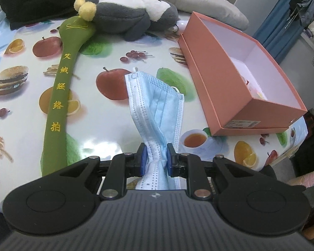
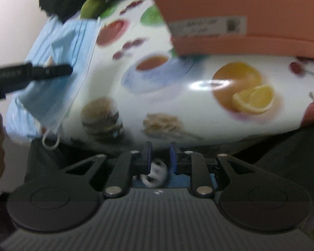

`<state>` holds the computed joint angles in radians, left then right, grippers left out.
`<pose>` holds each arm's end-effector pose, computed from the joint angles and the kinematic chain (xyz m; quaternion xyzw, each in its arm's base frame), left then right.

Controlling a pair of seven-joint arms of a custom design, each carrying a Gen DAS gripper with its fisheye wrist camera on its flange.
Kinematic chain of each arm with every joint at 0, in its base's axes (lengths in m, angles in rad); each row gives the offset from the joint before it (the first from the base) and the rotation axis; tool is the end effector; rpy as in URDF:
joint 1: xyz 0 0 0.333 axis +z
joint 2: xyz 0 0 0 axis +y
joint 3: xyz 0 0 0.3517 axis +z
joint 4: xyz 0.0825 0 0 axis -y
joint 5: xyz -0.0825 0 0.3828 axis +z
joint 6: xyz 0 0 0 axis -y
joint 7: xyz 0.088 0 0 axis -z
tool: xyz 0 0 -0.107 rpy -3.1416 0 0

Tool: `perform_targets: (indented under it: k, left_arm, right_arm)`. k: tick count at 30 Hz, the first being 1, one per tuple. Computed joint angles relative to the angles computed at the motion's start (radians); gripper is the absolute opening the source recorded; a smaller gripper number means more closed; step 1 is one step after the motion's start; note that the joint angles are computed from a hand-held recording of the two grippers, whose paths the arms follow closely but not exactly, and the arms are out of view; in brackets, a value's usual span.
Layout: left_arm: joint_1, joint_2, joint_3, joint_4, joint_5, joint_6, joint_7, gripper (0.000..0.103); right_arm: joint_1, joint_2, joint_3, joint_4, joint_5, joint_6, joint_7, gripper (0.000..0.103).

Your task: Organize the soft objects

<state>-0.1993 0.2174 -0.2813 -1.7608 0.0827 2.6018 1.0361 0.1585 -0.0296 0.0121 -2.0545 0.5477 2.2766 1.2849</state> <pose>0.6036 -0.2970 0.5525 -0.6797 0.6643 -0.2982 0.0889 0.5553 0.1086 0.5147 -0.7324 0.6308 0.0601 0.2492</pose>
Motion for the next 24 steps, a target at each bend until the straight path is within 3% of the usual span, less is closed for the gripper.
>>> perform_targets:
  k: [2, 6, 10, 24]
  left_arm:
    - [0.003, -0.003, 0.001, -0.007, -0.003, 0.005, 0.000, 0.022]
    - [0.007, -0.014, 0.006, -0.026, -0.003, 0.011, -0.014, 0.022]
    - [0.014, -0.032, 0.010, -0.055, -0.011, 0.022, -0.021, 0.022]
    - [0.023, -0.075, 0.025, -0.122, -0.021, 0.049, -0.045, 0.022]
  right_arm:
    - [0.004, 0.016, 0.003, 0.011, 0.004, -0.031, -0.020, 0.036]
    - [0.015, 0.046, 0.010, 0.033, 0.000, -0.081, -0.062, 0.038]
    - [0.030, 0.089, 0.018, 0.068, -0.011, -0.121, -0.082, 0.056]
    - [0.091, 0.194, 0.032, 0.089, -0.093, -0.117, -0.051, 0.056]
